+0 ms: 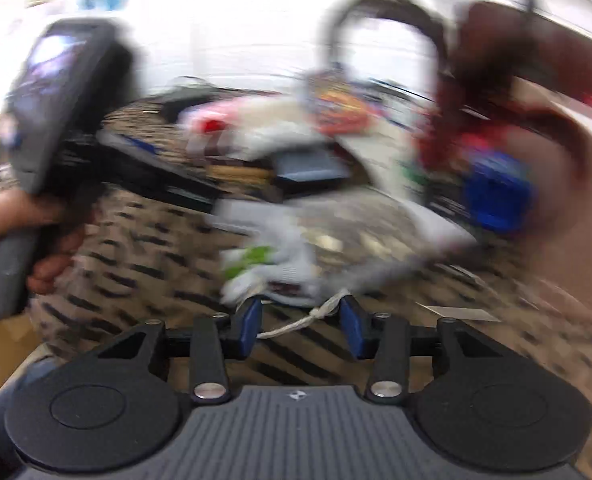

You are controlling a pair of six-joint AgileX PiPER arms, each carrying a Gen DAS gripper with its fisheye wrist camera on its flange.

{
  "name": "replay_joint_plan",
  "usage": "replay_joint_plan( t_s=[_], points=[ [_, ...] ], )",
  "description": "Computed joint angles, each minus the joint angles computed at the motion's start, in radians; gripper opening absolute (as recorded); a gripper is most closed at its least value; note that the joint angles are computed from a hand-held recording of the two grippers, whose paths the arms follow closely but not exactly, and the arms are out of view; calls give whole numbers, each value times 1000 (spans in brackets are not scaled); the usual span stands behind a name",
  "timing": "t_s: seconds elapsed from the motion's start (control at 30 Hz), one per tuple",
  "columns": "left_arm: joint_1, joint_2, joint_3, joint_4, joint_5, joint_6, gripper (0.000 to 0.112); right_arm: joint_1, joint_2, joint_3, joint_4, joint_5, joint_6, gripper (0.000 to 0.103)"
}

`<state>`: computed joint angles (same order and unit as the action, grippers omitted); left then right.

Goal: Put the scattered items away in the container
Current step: 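Lower the open right tool onto the white drawstring bag of seeds, then close the right tool on the white drawstring bag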

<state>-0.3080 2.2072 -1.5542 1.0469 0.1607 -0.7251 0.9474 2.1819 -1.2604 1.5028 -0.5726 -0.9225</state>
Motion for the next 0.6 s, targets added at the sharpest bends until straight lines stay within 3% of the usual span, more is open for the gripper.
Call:
replay_joint_plan(
  t_s=[0.07, 0.2, 0.3, 0.47, 0.6],
  points=[
    [4, 0, 5, 60, -6, -41, 83, -10, 16, -31, -102, 62, 37, 38],
    [10, -2, 19, 114, -24, -70, 83, 0, 9, -24, -75, 30, -4, 38],
    [5, -5, 41, 308, -31, -251, 83, 3, -31, 50, -95, -7, 62, 40],
    [4, -17, 56, 261, -53, -201, 83, 7, -59, 110, -65, -67, 86, 45],
    [-4, -20, 65, 352, -46, -288, 83, 4, -68, 142, -82, -77, 124, 46]
  ],
)
